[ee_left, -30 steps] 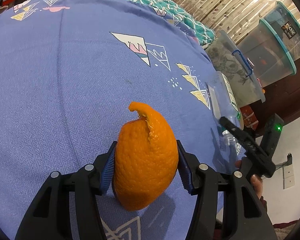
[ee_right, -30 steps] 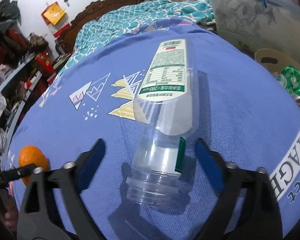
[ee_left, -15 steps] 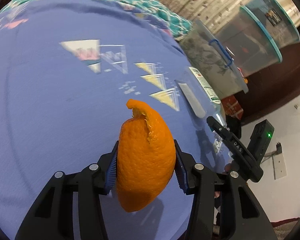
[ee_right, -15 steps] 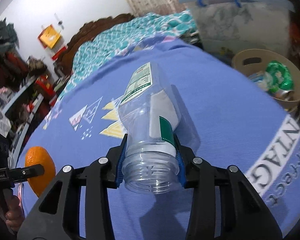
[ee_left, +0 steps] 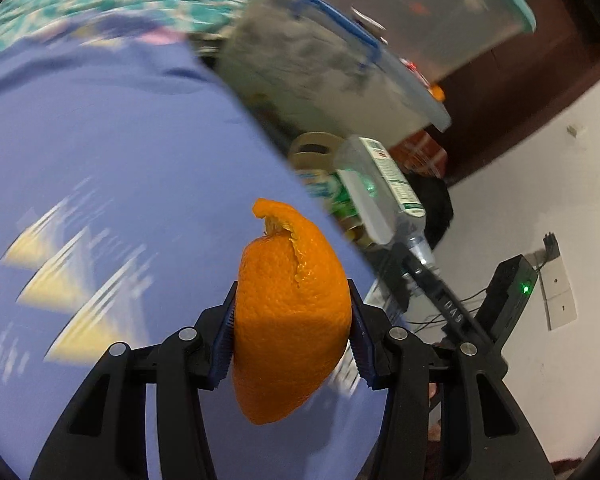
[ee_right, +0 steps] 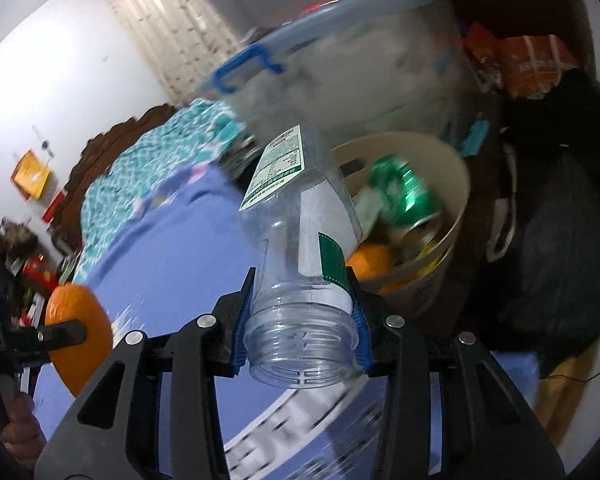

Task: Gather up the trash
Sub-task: 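Carry the orange peel and bottle to the wastebasket and open both grippers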

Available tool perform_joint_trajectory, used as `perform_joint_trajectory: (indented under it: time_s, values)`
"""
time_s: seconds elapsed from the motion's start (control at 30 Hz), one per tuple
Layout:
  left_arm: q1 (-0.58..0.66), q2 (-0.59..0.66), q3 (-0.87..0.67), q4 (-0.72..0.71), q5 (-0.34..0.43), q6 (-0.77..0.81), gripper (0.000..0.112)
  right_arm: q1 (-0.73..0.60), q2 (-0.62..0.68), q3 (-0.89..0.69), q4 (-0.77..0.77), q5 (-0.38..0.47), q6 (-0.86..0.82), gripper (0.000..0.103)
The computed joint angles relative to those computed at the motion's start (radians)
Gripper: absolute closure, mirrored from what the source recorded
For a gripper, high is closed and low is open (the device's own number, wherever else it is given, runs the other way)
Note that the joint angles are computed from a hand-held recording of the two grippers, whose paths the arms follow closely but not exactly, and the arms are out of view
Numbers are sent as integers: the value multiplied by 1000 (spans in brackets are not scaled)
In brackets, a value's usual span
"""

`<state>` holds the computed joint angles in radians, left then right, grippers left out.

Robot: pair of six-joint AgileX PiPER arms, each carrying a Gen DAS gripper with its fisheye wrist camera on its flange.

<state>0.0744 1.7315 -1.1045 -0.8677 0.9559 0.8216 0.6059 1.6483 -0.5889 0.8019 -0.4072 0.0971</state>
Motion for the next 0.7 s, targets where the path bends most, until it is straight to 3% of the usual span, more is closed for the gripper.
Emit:
perform_joint_trajectory:
  time_s: [0.07,0.13,0.17,0.2,0.27,0.33,0.47,0.53,0.7]
  values:
    - [-110,97,-140,23,-18,-93,66,-102,27,-15,-200,41,142,60]
    - [-196,207,-297,49,-23,-191,66,-199,81,-82,-400,144,290,58]
    - [-224,252,-361,60,-19,-230,65,-224,98,-94,-500,155,390,54]
    - [-249,302,-434,70,-6,-269,64,-253,113,-98,-586,149,490,40]
    - [-301,425,-611,103,22,-359,56,-281,107,-65,-666,81,598,28]
    - [-340,540,-771,160,34,-470,52,-282,85,-29,-614,17,546,26]
    - [-361,689,-957,202,85,-595,44,-210,77,-23,-414,-12,357,26]
    - [-357,703,-956,206,81,-612,36,-205,77,-16,-413,-36,349,26]
    - [-326,658,-873,175,59,-564,34,-223,82,27,-450,-108,426,26]
